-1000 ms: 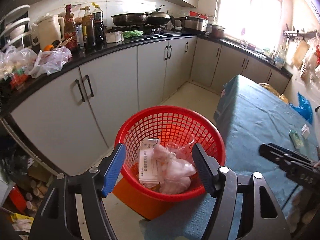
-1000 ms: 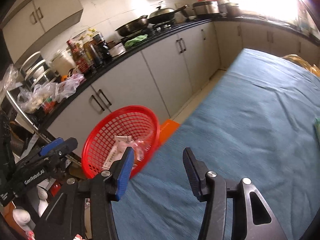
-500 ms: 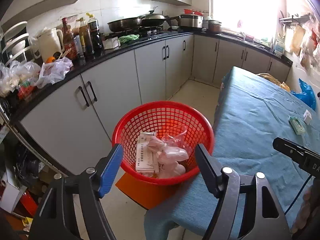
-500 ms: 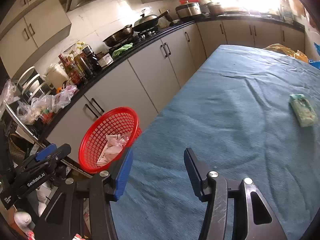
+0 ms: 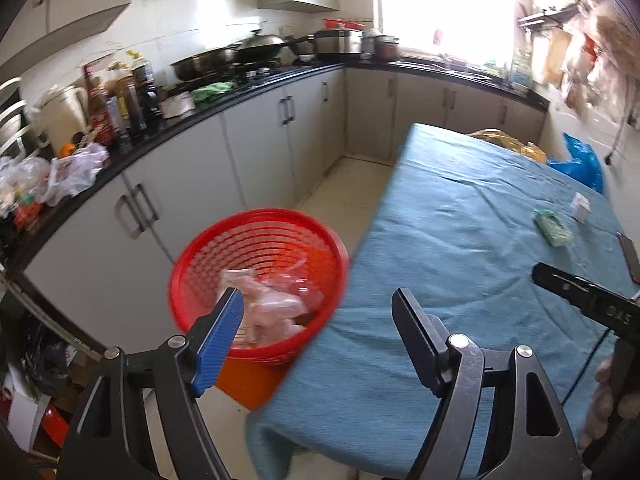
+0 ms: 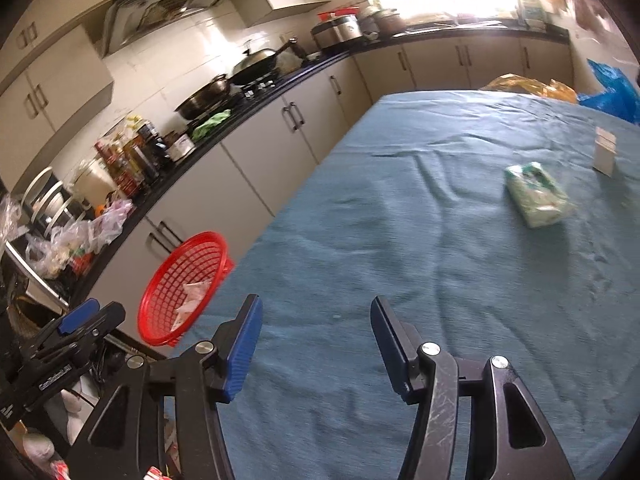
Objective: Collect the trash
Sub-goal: 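Move both open tools back over the table toward the tissue pack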
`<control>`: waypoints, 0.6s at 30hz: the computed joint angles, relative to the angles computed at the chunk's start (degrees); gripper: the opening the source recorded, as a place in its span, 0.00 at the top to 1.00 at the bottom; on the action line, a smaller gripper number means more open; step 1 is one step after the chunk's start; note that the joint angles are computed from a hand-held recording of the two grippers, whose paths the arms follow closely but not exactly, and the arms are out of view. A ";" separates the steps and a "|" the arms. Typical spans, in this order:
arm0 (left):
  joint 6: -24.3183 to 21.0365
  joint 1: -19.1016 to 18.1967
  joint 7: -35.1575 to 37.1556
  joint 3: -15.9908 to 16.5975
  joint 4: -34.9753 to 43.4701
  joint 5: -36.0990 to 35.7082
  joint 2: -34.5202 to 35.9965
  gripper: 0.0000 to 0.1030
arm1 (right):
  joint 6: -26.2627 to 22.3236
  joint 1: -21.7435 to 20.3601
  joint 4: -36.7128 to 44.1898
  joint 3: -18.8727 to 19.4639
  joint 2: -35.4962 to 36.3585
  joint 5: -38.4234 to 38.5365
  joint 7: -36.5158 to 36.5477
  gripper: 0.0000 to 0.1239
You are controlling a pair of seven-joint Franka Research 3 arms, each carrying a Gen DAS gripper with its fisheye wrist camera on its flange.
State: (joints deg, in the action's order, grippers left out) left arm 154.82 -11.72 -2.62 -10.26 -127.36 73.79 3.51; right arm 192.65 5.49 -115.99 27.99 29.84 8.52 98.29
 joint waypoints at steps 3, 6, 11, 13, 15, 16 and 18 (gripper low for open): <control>2.80 -0.31 1.87 -0.14 2.18 -1.18 2.05 0.26 | 0.28 -0.65 -1.75 -1.08 -1.33 0.75 0.66 0.51; 5.67 -1.07 5.61 -0.10 5.41 -4.29 5.16 0.26 | 0.95 -1.13 -3.24 -2.55 -2.50 1.34 1.53 0.50; 10.40 -2.96 14.62 0.18 10.53 -12.24 10.45 0.26 | 1.63 -1.52 -5.26 -6.47 -4.53 3.30 4.52 0.48; 11.08 -3.80 18.91 0.04 12.75 -15.75 12.56 0.26 | 1.86 -1.71 -6.09 -8.18 -5.19 4.41 6.03 0.47; 11.14 -4.47 23.56 -0.55 15.22 -19.75 14.84 0.26 | 1.74 -2.83 -6.68 -9.06 -5.51 5.06 7.66 0.47; 11.08 -4.58 26.28 -1.12 16.59 -22.09 16.11 0.26 | 1.45 -3.27 -6.85 -9.60 -5.67 5.35 8.32 0.47; 10.62 -4.88 31.02 -2.10 19.51 -26.33 18.66 0.26 | 0.67 -3.33 -7.17 -11.07 -6.17 6.22 9.31 0.47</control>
State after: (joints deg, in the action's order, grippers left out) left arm 165.44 -16.60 28.39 -12.36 -107.85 47.46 22.17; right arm 193.32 2.17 -123.16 16.92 23.67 14.75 107.60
